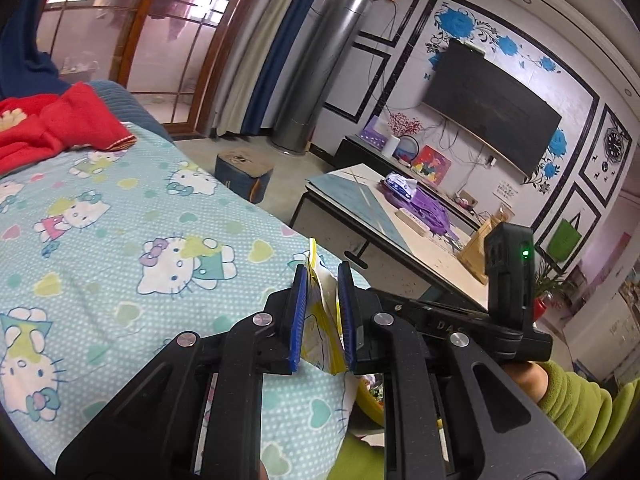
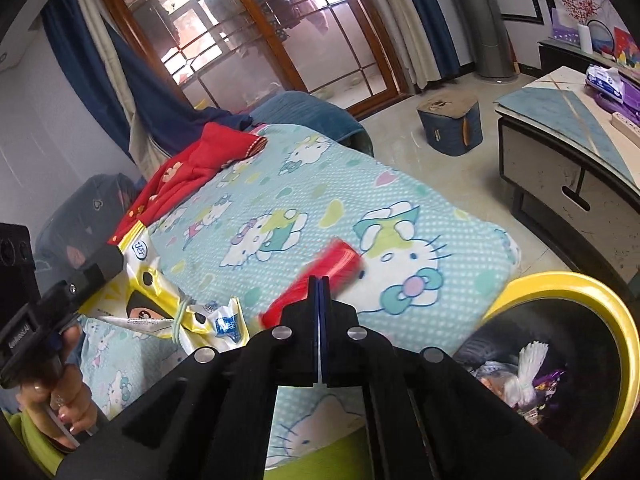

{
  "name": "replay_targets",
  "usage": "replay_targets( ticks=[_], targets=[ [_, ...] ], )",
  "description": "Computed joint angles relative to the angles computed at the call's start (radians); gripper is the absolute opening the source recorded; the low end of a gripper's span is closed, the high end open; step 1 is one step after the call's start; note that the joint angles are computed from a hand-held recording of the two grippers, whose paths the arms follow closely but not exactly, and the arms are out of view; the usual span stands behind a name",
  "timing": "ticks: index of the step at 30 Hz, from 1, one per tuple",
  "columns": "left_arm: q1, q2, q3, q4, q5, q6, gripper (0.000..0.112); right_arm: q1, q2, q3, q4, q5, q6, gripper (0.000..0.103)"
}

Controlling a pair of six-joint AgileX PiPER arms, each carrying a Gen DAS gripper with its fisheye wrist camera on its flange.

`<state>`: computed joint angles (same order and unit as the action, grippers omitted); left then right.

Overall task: Collect trash
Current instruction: 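Carry the red can with right tool over the bin while left tool holds yellow bag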

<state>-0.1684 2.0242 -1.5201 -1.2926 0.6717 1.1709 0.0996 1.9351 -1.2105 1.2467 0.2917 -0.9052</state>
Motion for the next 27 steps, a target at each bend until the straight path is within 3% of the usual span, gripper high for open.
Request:
replay_targets(
  ticks=[4, 6, 8, 9, 12, 14, 19, 20, 21, 26, 27],
  targets=[
    [-0.003, -0.003, 0.004, -0.006, -0.004, -0.002, 0.01, -0.03, 0.051, -0.026, 0.048, 0.063, 0.024, 0.002],
    [0.001, -0.009, 0.005, -0.015, -0.003, 0.007, 0.01, -0.05, 0.095, -0.065, 0.066, 0.108, 0.056, 0.01],
    [0.005, -0.021, 0.01, -0.03, -0.001, 0.019, 0.01, -0.047, 0.123, -0.111, -0.007, 0.117, 0.154, 0.034],
    [0.008, -0.03, 0.012, -0.043, -0.003, 0.033, 0.01, -0.041, 0.147, -0.149, -0.063, 0.123, 0.215, 0.04],
    [0.006, -0.061, 0.021, -0.076, -0.022, 0.071, 0.01, -0.031, 0.2, -0.234, -0.141, 0.137, 0.326, 0.042],
    [0.01, -0.08, 0.022, -0.099, -0.028, 0.096, 0.01, -0.029, 0.258, -0.325, -0.227, 0.189, 0.451, 0.05],
    [0.01, -0.098, -0.006, -0.11, -0.017, 0.093, 0.009, -0.014, 0.356, -0.467, -0.317, 0.245, 0.626, 0.05],
    [0.007, -0.1, -0.011, -0.112, -0.015, 0.093, 0.009, -0.006, 0.359, -0.474, -0.334, 0.23, 0.643, 0.04],
    [0.005, -0.101, -0.015, -0.114, -0.013, 0.093, 0.009, -0.002, 0.362, -0.479, -0.338, 0.227, 0.638, 0.033],
    [-0.021, -0.102, -0.032, -0.111, -0.004, 0.088, 0.008, -0.024, 0.297, -0.379, -0.211, 0.187, 0.47, 0.032],
    [-0.029, -0.099, -0.037, -0.107, -0.001, 0.086, 0.002, -0.037, 0.265, -0.336, -0.173, 0.168, 0.422, 0.032]
  ],
)
